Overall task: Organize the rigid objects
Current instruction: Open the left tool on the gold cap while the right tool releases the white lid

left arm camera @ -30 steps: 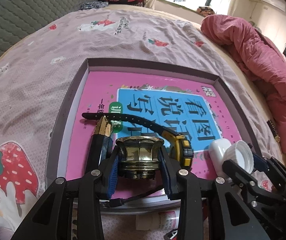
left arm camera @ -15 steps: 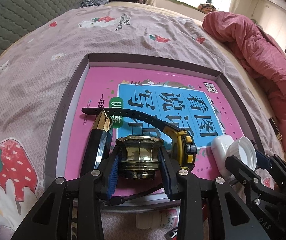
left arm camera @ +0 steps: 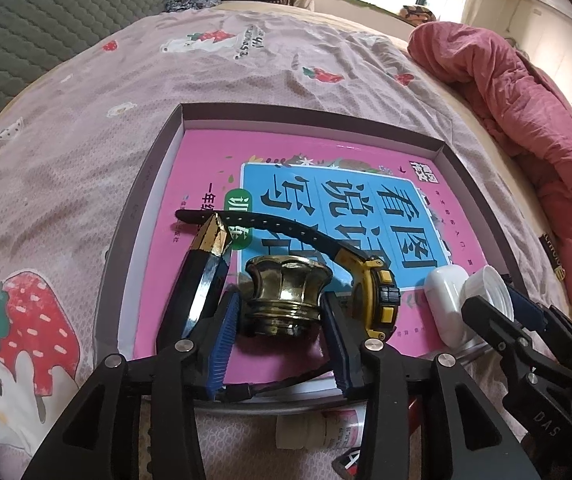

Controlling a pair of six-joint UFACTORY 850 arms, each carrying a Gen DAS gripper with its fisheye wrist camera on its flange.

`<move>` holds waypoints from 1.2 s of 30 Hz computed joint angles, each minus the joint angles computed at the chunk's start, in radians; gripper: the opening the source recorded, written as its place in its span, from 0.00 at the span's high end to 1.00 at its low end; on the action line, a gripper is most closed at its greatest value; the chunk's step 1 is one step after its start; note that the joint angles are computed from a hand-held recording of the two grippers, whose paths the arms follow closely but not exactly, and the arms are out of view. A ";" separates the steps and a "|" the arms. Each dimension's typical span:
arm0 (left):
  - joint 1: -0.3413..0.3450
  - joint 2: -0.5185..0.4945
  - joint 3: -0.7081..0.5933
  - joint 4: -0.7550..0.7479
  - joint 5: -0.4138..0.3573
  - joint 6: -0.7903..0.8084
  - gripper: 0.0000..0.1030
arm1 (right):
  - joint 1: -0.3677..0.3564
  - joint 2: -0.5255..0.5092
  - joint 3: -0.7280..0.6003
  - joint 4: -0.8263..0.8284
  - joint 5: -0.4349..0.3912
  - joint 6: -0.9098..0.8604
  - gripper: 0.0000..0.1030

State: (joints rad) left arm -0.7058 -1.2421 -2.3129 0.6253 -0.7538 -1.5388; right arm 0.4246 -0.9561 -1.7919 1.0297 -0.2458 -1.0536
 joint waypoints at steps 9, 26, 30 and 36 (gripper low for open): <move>-0.004 0.030 0.046 0.018 0.011 -0.031 0.51 | 0.002 0.014 0.020 0.078 0.011 -0.091 0.46; -0.013 0.067 0.101 0.038 0.017 -0.068 0.50 | -0.003 0.023 0.030 0.187 0.037 -0.179 0.46; -0.019 0.077 0.114 0.045 0.016 -0.074 0.50 | -0.006 0.024 0.030 0.215 0.047 -0.196 0.46; -0.024 0.088 0.127 0.053 0.018 -0.081 0.50 | -0.012 0.030 0.039 0.302 0.049 -0.268 0.46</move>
State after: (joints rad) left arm -0.7295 -1.1544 -2.1861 0.6781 -0.7363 -1.6197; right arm 0.4122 -0.9261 -1.7530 1.3322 -0.1968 -1.3219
